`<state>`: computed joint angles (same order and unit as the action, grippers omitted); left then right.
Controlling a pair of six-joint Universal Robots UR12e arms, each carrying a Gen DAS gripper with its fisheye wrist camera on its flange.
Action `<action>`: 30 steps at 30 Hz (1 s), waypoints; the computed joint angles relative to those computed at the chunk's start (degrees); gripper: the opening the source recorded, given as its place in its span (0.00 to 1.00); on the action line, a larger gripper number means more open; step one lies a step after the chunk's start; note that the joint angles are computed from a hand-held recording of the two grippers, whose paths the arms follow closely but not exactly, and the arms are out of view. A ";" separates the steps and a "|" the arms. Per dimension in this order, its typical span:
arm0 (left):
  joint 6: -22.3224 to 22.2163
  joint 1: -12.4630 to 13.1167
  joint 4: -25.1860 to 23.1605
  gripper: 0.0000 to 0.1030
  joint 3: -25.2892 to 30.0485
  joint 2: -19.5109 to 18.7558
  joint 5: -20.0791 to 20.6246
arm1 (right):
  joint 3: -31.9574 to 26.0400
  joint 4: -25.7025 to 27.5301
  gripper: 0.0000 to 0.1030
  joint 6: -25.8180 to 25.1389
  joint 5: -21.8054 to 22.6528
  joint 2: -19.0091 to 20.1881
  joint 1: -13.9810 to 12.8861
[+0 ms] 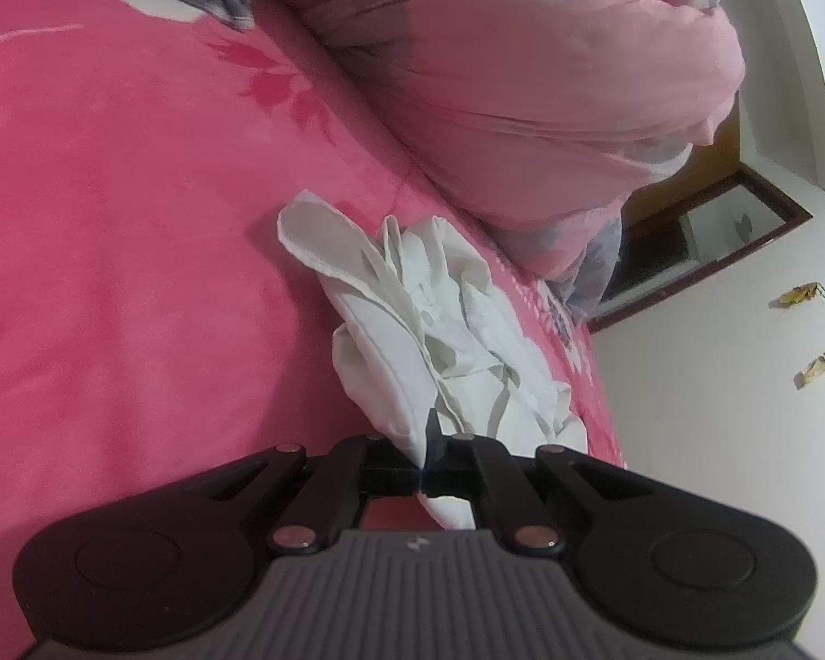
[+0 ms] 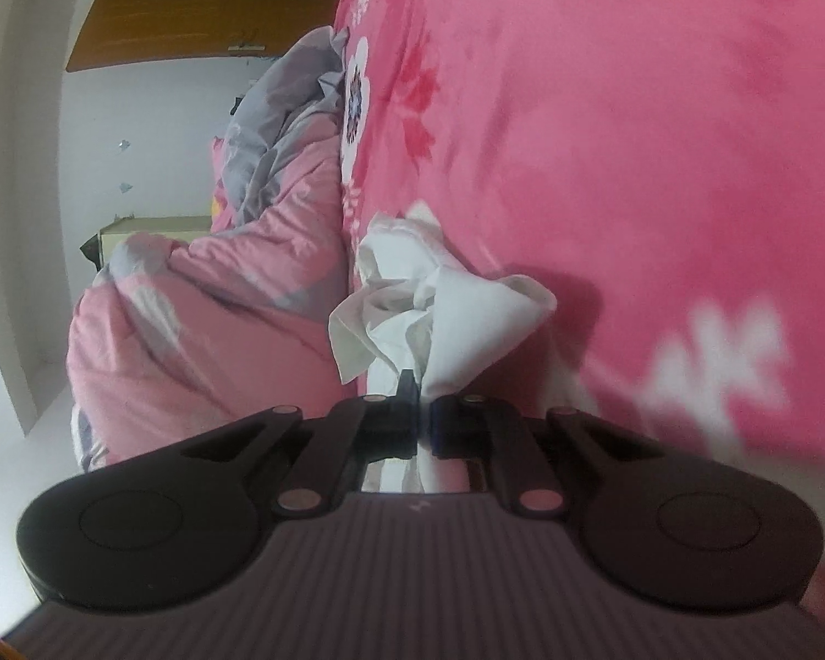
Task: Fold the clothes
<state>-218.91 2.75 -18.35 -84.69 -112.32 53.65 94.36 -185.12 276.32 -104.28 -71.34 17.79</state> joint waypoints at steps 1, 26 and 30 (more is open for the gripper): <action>0.75 0.42 -0.34 0.01 -1.07 0.91 -0.38 | 0.51 -0.22 0.02 0.29 -0.24 -0.35 0.59; 20.91 6.02 -12.67 0.54 -16.96 17.96 2.78 | 5.40 12.51 0.49 -9.39 -13.03 -7.60 13.23; 20.67 6.19 -10.18 0.56 -17.73 19.41 4.64 | 4.82 17.98 0.51 -13.69 -19.10 -9.08 14.33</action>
